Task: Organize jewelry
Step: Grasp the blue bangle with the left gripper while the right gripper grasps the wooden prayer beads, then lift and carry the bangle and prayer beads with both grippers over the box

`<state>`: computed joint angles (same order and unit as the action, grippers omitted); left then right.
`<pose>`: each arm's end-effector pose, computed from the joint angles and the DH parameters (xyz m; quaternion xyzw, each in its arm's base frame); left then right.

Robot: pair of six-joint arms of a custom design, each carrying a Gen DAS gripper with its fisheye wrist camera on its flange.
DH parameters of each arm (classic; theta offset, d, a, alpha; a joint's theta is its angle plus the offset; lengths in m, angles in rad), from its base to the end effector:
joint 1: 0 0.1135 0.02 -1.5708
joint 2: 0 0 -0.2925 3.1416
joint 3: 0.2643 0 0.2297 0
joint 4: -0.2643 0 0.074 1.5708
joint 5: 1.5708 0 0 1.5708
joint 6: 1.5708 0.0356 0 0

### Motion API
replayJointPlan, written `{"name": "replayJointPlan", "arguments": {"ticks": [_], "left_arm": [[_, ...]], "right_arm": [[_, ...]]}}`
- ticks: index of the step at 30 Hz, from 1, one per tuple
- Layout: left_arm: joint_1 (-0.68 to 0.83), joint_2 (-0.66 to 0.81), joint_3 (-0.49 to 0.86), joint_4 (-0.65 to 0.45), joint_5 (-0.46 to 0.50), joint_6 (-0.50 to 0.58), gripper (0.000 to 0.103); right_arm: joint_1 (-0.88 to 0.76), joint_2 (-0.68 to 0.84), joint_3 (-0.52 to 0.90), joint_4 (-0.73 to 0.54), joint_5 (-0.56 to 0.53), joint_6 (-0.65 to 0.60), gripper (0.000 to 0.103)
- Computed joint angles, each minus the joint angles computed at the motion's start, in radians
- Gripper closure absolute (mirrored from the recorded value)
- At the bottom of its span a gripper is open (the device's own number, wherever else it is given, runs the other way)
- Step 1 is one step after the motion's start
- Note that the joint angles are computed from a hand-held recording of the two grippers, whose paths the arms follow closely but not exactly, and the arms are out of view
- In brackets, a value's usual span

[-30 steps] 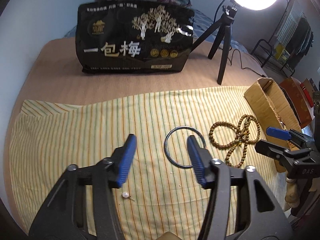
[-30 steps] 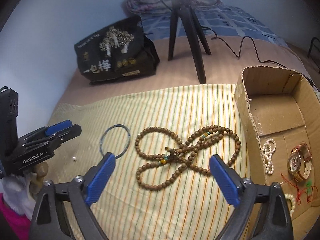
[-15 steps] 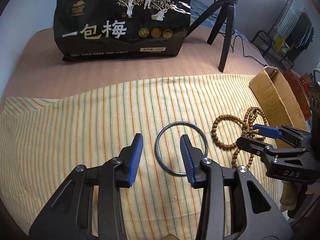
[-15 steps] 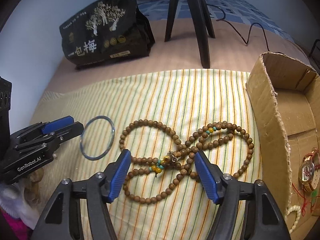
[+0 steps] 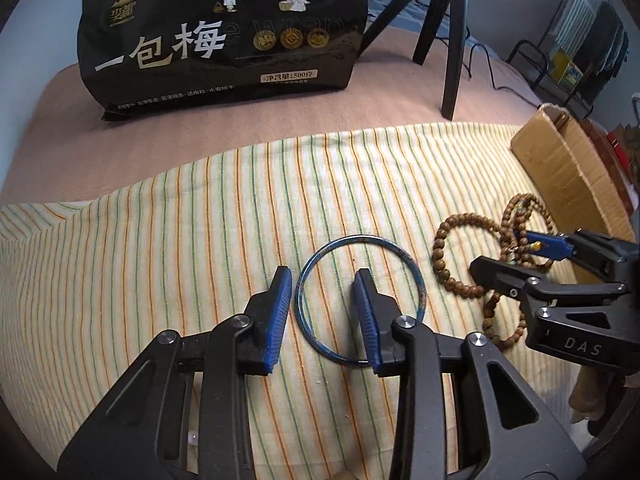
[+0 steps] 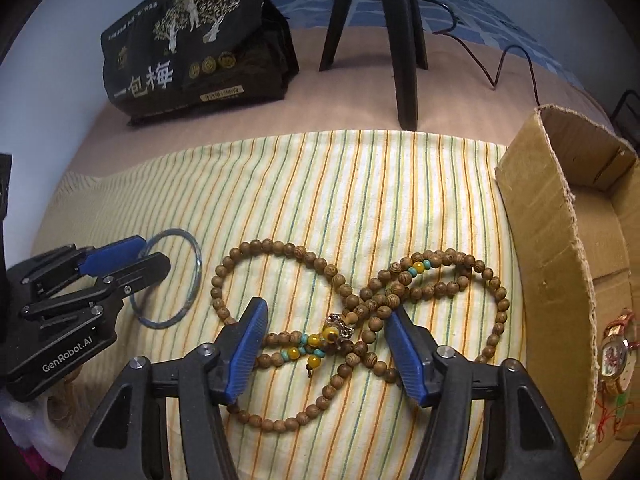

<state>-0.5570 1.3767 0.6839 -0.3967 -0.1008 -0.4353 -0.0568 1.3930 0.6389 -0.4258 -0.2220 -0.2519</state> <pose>0.1913 -0.1149 0.2081 0.0470 0.9689 -0.0703 0.2326 0.2125 -0.0042 0.1928 -0.1164 0.9682 0.0777 0.2074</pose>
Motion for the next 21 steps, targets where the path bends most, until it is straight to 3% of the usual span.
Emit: {"name": "replayJointPlan", "arguments": {"ticks": [5,7,9,13,21], "left_arm": [[-0.022,0.004,-0.007,0.007,-0.045,-0.006,0.094],[-0.029,0.003,-0.016,0.016,-0.058,-0.009,0.098],[-0.033,-0.002,-0.021,0.019,-0.057,-0.014,0.100],[-0.025,-0.011,-0.028,0.026,-0.037,-0.033,0.101],[-0.033,-0.137,0.000,-0.060,-0.030,-0.051,0.102]], "right_arm": [[-0.021,-0.022,-0.028,0.027,0.000,-0.037,0.070],[-0.041,-0.020,-0.027,0.021,-0.024,-0.051,0.082],[-0.062,-0.017,-0.022,0.008,-0.054,-0.065,0.088],[-0.070,-0.020,-0.005,-0.029,-0.092,-0.076,0.090],[-0.092,-0.110,0.026,-0.117,-0.158,-0.090,0.090]]}}
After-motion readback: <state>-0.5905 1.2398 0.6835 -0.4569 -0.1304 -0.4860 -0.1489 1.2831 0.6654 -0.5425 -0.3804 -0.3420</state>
